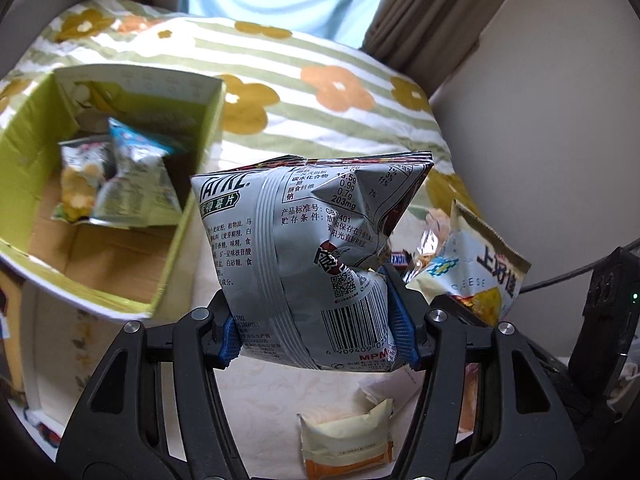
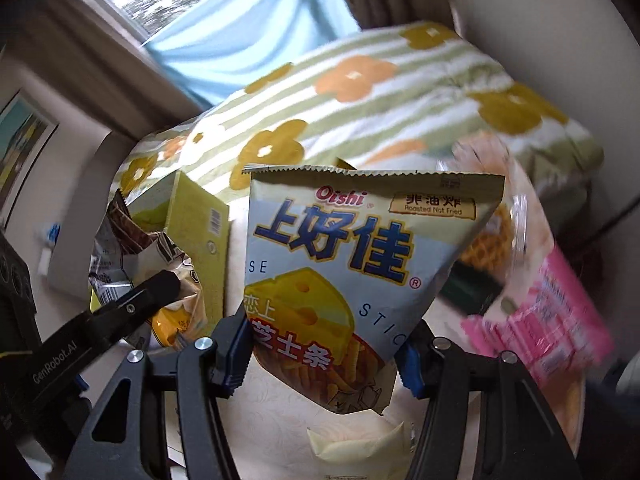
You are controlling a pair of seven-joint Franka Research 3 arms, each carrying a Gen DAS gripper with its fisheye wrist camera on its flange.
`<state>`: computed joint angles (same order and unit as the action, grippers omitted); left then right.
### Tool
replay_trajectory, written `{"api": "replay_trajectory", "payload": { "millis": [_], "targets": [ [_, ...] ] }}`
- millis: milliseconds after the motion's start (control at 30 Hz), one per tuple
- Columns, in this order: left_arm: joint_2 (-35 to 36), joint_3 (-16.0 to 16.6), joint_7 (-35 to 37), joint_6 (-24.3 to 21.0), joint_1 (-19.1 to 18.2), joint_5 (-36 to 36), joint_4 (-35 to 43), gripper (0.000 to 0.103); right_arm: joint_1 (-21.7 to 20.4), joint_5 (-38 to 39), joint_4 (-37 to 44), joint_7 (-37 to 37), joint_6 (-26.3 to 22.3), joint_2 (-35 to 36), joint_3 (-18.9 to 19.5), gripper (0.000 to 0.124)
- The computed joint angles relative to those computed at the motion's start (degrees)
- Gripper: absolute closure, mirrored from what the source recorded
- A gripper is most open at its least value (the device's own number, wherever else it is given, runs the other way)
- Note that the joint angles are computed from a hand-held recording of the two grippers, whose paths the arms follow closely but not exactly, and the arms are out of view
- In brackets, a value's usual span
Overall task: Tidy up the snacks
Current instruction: 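Carry both bags over the box and open both tools to drop them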
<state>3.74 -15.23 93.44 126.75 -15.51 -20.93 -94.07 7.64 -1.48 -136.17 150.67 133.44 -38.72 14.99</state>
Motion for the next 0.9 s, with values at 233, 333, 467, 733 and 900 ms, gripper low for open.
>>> {"api": "replay_trajectory", "payload": {
  "millis": [233,333,467,733,900],
  "targets": [
    [-1.10,1.98,-0.54,0.57,2.08,2.52,2.25,0.046,1.39,-1.62,8.47,-9.12,2.38,7.82,-1.42,0.068],
    [-0.19,2.99,-0.12,0.34,3.73,3.17,4.28,0.046,2.13,-2.18,12.75,-11.06,3.44,12.31,-1.22,0.068],
    [2.27,4.02,1.63,-0.48,6.43,3.79,7.92,0.046,3.67,-3.64,19.27,-12.34,4.51,19.30,-0.87,0.068],
    [13.55,4.60,5.57,-8.31,12.73,6.01,23.02,0.046,8.95,-10.23,34.86,-7.35,1.83,34.52,-1.06,0.068],
    [22.40,3.94,9.34,-14.33,15.57,8.42,33.34,0.046,13.79,-13.45,44.96,-4.44,-2.56,43.77,-2.99,0.068]
  ]
}}
